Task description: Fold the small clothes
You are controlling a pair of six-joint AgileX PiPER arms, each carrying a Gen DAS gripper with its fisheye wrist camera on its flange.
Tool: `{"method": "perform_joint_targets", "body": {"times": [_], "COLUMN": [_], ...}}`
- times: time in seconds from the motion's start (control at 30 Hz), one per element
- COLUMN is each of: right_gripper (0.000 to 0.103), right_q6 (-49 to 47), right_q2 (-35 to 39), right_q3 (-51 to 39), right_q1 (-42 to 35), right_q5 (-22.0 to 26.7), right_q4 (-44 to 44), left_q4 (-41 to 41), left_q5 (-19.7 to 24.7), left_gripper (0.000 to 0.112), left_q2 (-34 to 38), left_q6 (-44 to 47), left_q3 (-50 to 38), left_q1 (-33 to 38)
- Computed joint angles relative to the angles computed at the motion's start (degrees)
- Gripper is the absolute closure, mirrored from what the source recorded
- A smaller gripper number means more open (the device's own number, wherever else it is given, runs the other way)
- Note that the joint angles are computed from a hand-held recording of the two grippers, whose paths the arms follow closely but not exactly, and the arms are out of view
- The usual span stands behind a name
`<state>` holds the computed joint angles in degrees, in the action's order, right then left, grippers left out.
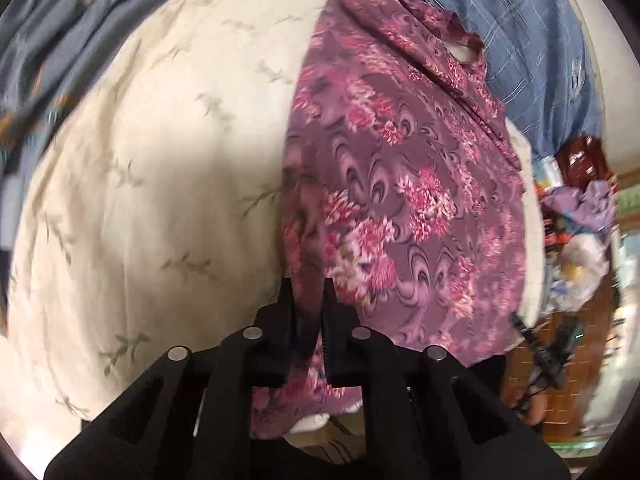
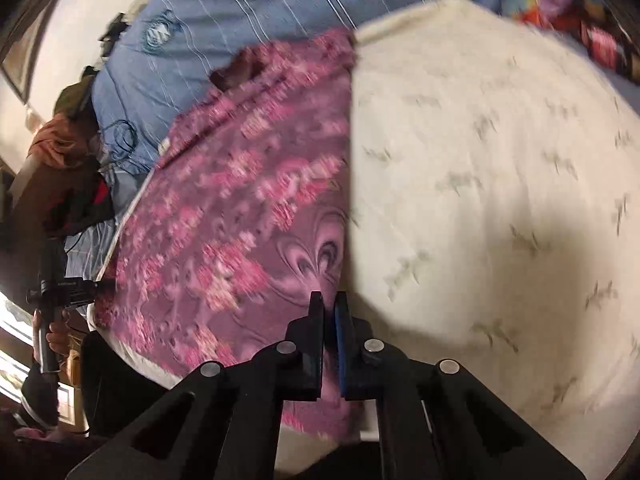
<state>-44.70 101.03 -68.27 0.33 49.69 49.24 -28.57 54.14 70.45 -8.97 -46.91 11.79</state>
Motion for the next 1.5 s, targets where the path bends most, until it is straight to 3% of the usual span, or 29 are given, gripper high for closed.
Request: {"method": "perform_joint_targets", "body": {"times": [0.03, 0.1, 0.17, 0.2, 0.27, 0.3, 0.33, 0.37, 0.5, 0.67, 0.77, 0.87, 0.93, 0.97, 1.0, 1.03, 1.07, 1.13, 1.17, 1.2, 1.5], "right_gripper": [0.089, 0.073, 0.069, 0.068, 0.07, 0.084, 0.093, 0.095, 0.095, 0.095, 0.095, 0.089, 0.081, 0.07, 0.064, 0.062, 0.06, 0.061, 0.079, 0.094, 0.095], "right_q6": [-0.65, -1.74, -3.49, -3.7, -4.22, -4.14, -4.47, -4.42, -6.75, -8.49, -7.29, -3.34, -1.28, -1.15, -1.61, -2.59, -3.25, -4.01, -4.19, -4.45, -6.16], "right_q2": [0.02, 0.36, -0.12, -0.18, -0.66, -0.79, -0.32, 0.22, 1.39, 1.87, 2.44, 3.97, 4.17, 4.34, 4.34, 4.09, 3.79, 3.33, 2.88, 2.08, 3.4], "right_q3": [0.36, 0.82, 2.14, 2.07, 1.93, 1.56, 0.78, 0.14, -0.86, -0.53, -1.35, -3.67, -3.46, -3.29, -2.83, -2.21, -1.89, -1.9, -2.03, -1.93, -7.44], "right_q1": [-0.54, -1.59, -1.27, -0.52, 0.95, 1.91, 2.21, 2.3, -0.68, -4.42, -4.08, -2.93, -2.13, -2.03, -2.12, -2.1, -1.73, -0.66, 0.02, 0.81, -2.45], "right_q5": [1.11, 3.78, 4.0, 4.27, 4.19, 3.94, 4.86, 5.45, 10.81, 15.85, 15.15, 14.17, 13.17, 13.39, 13.73, 13.85, 13.52, 12.74, 11.91, 10.39, 17.1], "right_q4": [0.8, 2.67, 3.69, 2.97, 1.19, 0.1, -0.35, -0.34, 5.37, 13.5, 13.85, 8.81, 5.09, 4.57, 4.78, 5.35, 5.33, 4.31, 3.19, 2.19, 17.16], "left_q4": [-1.87, -5.52, -8.96, -9.2, -5.31, -4.75, -6.16, -7.29, -10.74, -21.36, -22.86, -21.64, -19.11, -18.17, -17.43, -16.34, -16.08, -14.62, -15.76, -17.19, -31.03], "left_q5": [0.91, 2.35, 2.06, 1.75, -0.4, -1.06, -0.83, -0.3, -0.68, 2.25, 1.35, 1.31, 0.82, 0.86, 0.91, 0.63, -0.19, -1.05, -1.21, -0.67, 2.71], "left_gripper": [0.094, 0.065, 0.046, 0.041, 0.045, 0.078, 0.099, 0.109, 0.109, 0.109, 0.109, 0.108, 0.1, 0.082, 0.055, 0.045, 0.044, 0.046, 0.073, 0.109, 0.108], "left_q2": [-0.28, -0.66, -0.44, -0.24, -0.51, -0.64, -0.13, 0.83, -1.09, -4.96, -5.79, -3.62, -2.02, -1.37, -0.78, -0.29, -0.33, -0.68, -0.84, -0.63, -2.41], "left_q6": [2.47, 7.17, 10.03, 10.06, 6.47, 6.93, 9.26, 10.02, 11.71, 19.65, 20.25, 19.61, 18.34, 18.1, 17.83, 17.01, 16.97, 16.04, 17.31, 18.98, 25.67], "left_q3": [0.73, 1.91, 2.41, 2.28, 1.59, 1.48, 1.53, 1.52, 3.42, 5.61, 5.47, 4.97, 4.76, 4.7, 4.68, 4.69, 4.99, 4.63, 4.78, 4.88, 3.16], "left_q1": [1.42, 3.25, 2.93, 1.68, -2.8, -4.07, -4.6, -4.83, -2.2, 6.21, 7.25, 6.17, 3.88, 3.14, 2.46, 1.53, 0.69, -0.61, -0.39, 0.24, 9.14]}}
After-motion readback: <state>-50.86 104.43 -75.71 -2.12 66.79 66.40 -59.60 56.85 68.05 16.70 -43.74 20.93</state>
